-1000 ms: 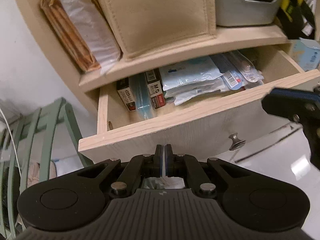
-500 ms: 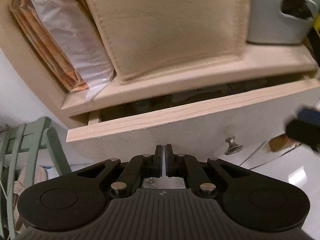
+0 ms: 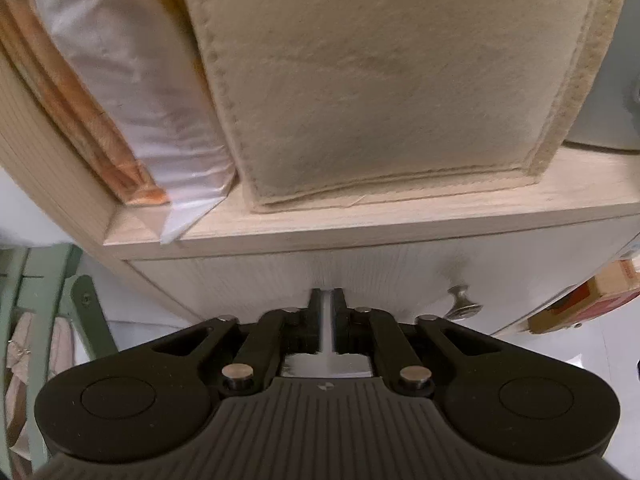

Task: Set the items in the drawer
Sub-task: 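Grasp the metal knob and pull the drawer open with the right gripper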

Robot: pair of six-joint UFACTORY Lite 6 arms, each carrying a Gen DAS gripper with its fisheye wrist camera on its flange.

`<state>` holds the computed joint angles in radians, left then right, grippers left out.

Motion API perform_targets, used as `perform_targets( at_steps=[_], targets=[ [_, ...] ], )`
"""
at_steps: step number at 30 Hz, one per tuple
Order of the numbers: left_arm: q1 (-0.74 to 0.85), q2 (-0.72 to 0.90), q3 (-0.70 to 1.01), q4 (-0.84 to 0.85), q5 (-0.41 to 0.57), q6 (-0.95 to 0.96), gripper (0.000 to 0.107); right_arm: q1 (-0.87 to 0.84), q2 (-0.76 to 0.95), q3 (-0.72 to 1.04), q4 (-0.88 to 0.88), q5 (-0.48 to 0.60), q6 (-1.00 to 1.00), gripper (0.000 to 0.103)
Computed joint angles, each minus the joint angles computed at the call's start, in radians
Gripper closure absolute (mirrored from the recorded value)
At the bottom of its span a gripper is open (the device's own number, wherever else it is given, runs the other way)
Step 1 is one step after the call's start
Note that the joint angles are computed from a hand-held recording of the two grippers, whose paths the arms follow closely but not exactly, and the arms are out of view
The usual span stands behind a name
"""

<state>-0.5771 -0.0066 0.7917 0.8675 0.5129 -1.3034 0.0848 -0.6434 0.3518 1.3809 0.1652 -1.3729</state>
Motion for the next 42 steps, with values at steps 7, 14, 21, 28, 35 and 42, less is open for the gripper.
perform_targets(
  at_steps=[7, 14, 21, 28, 35, 42],
  targets=[
    [-0.155, -0.29, -0.107, 0.034, 0.165, -0.052, 0.011, -0.109, 0.303, 0.209, 0.066, 0.188, -0.002, 0.051],
    [-0.227, -0.429, -0.048, 0.011, 0.362, -0.03, 0.009, -0.123, 0.75, 0.581, -0.266, 0.345, 0.523, 0.052],
    [-0.391, -0.492, -0.004, 0.144, 0.596, -0.113, 0.006, -0.001, 0.894, 0.731, -0.495, 0.275, 0.774, 0.06],
    [-0.398, -0.565, -0.026, 0.168, 0.631, -0.097, 0.005, 0.073, 0.929, 0.775, -0.712, 0.238, 1.01, 0.069],
    [-0.441, -0.601, -0.056, 0.15, 0.656, -0.11, 0.005, 0.086, 0.895, 0.739, -0.791, 0.235, 1.095, 0.08],
    [-0.484, -0.632, -0.078, 0.139, 0.684, -0.123, 0.005, 0.078, 0.895, 0.742, -0.815, 0.237, 1.105, 0.08]
  ],
)
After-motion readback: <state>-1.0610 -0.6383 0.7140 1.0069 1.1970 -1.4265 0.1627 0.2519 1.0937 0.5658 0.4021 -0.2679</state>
